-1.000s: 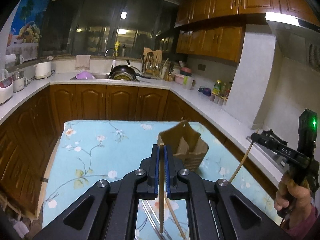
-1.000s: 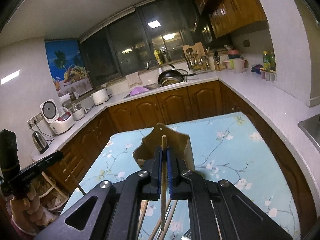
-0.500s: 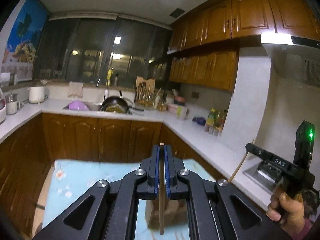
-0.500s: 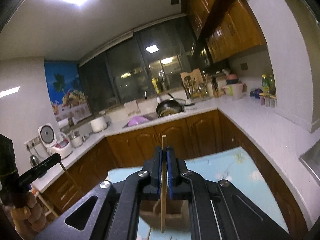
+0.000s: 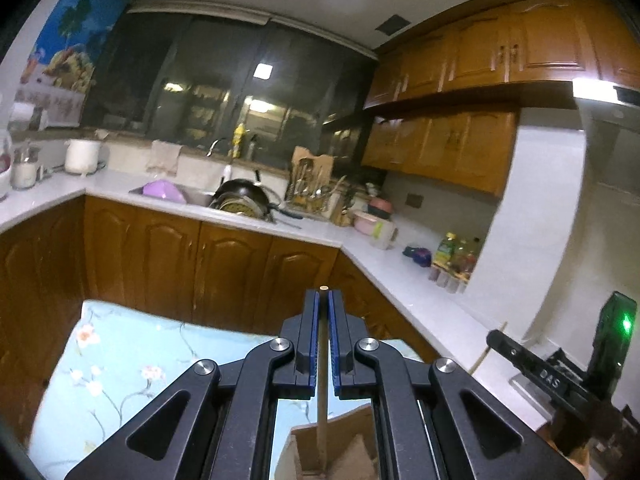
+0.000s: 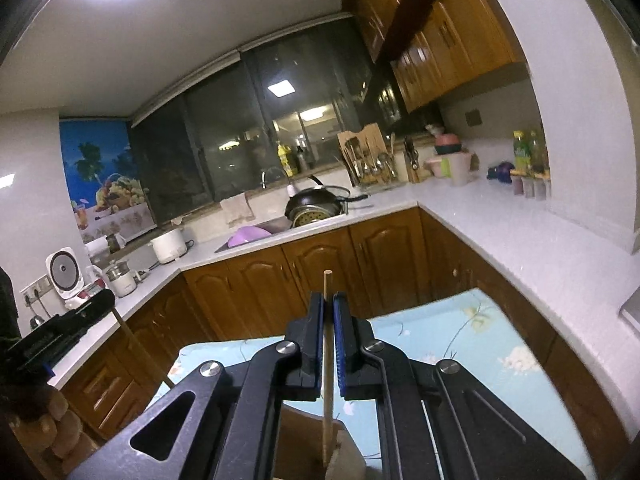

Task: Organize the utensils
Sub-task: 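Lift both held chopsticks and lower them into the wooden holder, then open both tools to release the chopsticks into the holder, then move both open tools back down toward the utensils on the table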

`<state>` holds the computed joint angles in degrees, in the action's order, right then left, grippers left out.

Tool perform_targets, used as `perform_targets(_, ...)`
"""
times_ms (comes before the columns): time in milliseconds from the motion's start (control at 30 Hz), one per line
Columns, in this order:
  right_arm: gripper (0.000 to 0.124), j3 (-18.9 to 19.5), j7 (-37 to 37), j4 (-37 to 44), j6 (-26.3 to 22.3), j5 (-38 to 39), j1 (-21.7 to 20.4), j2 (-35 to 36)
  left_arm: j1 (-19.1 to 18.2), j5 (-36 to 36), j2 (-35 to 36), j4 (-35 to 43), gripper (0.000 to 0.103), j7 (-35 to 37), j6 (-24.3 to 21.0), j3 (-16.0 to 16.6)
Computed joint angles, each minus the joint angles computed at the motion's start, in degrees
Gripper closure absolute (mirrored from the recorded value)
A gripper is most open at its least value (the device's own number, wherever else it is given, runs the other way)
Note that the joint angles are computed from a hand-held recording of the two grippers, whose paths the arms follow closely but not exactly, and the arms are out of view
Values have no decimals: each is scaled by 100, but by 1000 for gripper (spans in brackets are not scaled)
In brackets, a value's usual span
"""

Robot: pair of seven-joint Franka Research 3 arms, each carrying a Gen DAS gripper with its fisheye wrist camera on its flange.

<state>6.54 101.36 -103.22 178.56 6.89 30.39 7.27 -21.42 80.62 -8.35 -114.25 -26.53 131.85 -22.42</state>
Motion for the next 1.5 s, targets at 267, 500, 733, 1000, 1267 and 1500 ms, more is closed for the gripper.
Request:
perform_targets(267,119,286,-466,-215,-3,752,-188,133,-235,192,745,339,100,-242,-188,149)
perform_targets(500,118,265,-602,-141,-190,917,-199,116,-381,-45,546,359,100,78,-275,240)
perform_targets(733,69,455,-1021,-60,-549,1519,-365,38,-332,-473,201,205,57,364,-399,95)
perform_targets(1000,33,602,-2572,-663,-440,3439,-417,-693,-434,-621,-110,3,25,358,-882,-255)
perform_targets(1267,32,163,-2761,-1717,-407,3771,-108,-1728,-690,-971,-471,-416,21,221,-1162,-591)
perform_targets(1500,32,21,-2134,-2705,-577,3177,-224,-2563,-823,-1413,-633,-533,21,236,-1064,-765)
